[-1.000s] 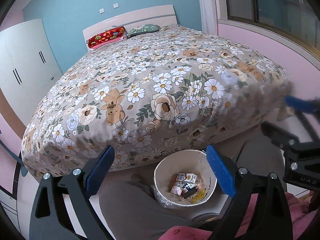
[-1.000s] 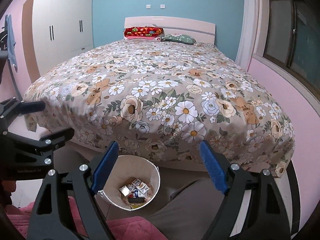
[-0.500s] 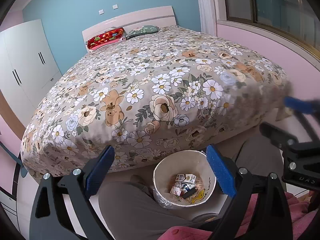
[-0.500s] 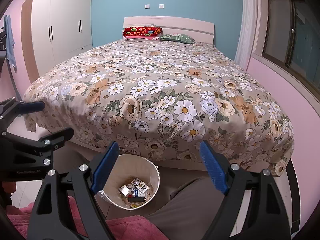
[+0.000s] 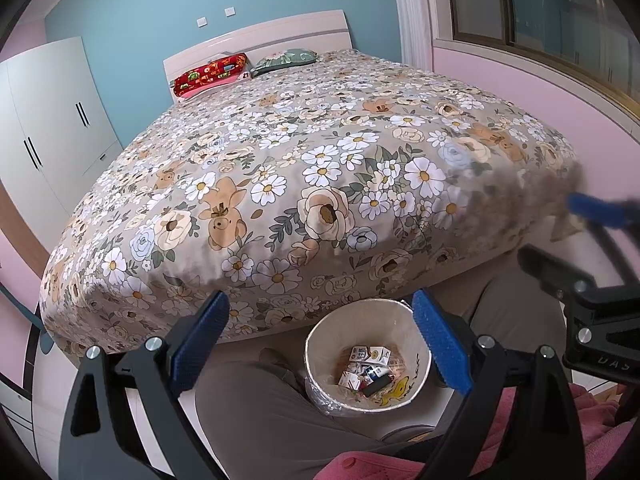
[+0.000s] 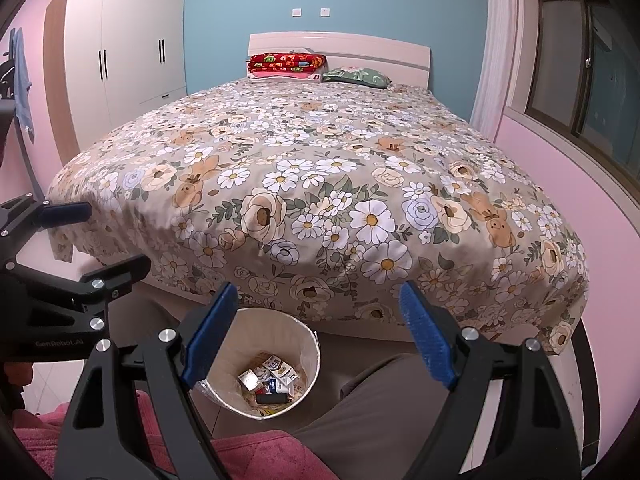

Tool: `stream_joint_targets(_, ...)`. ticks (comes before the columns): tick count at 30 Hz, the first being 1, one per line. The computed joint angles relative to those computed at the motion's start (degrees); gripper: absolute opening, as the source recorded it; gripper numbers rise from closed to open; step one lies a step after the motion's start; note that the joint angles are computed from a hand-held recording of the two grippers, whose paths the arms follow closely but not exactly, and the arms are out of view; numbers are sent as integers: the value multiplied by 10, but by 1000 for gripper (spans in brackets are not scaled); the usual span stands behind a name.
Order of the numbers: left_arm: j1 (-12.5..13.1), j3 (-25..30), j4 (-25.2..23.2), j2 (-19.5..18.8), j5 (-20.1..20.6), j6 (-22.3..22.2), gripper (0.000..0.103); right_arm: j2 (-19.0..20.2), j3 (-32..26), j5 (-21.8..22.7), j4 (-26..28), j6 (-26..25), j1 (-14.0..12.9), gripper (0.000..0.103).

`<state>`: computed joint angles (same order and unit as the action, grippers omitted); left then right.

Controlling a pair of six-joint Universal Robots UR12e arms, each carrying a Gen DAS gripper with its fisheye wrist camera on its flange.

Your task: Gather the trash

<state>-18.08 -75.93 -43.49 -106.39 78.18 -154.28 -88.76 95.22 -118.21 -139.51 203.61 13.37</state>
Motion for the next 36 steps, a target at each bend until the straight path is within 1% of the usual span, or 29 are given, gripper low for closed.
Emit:
stream_joint_targets(22, 0, -3, -13, 2, -13, 3, 94, 2, 0, 3, 3, 5, 2, 82)
stream_joint_targets(25, 3, 0, -18, 1, -23, 3, 94, 2, 1, 5, 3, 6, 3, 82)
stream_joint_targets(30, 6, 2, -21, 0, -26, -5, 94, 1, 2, 7, 2, 6, 2, 82)
stream_joint_targets(33, 4, 3, -23, -1, -15, -3, 94, 2, 2, 7, 2, 7, 2, 82)
stream_joint_targets(36, 4, 3, -21, -1, -19, -7, 94, 2, 2, 7, 2, 7, 2, 82)
